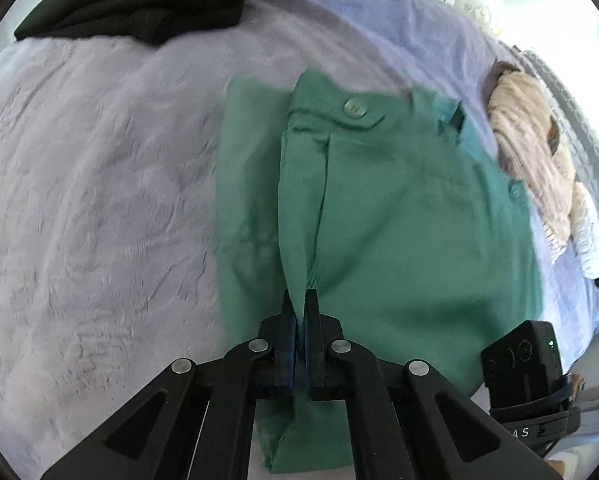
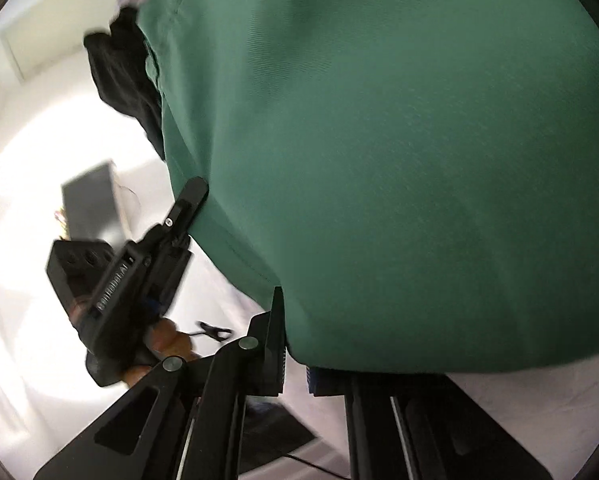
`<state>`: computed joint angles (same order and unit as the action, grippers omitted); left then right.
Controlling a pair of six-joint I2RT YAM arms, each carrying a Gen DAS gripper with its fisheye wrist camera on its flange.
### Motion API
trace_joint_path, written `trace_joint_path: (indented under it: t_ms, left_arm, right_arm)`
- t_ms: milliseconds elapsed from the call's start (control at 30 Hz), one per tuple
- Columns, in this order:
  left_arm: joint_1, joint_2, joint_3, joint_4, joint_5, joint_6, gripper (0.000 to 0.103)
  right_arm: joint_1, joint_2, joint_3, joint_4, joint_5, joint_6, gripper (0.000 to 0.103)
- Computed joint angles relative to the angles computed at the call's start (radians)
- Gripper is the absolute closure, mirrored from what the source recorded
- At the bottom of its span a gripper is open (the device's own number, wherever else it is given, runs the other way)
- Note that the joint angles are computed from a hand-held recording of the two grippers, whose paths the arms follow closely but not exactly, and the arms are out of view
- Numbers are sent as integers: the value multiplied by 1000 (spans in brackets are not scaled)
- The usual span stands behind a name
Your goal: Fold large clothes
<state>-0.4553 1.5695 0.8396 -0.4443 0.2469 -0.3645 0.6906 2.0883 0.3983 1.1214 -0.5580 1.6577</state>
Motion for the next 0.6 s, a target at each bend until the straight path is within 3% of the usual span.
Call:
trace_joint_path:
  t_ms: [133,233,400,500,600]
  left_arm:
    - [2,13,-40,51,-12,-57,98]
    - [-11,-34,-15,-8,-55,-61,98]
    - [-37,-127,61,-104,-125,-27,98]
    - [-51,-84,134,-89,-148,-39,98]
    - [-75,20,218,-65,-197,-59,98]
  right_arm:
    - [5,86,55,-31,-16,3,95]
    - [-12,2,73,-187,-90,-75,89]
    - [-83,-397,72,-758,-151,-472,85]
    - [-259,-692,76,-1192,-61,-749,85]
    - [-535,-763,160,-1488,48,-1011,85]
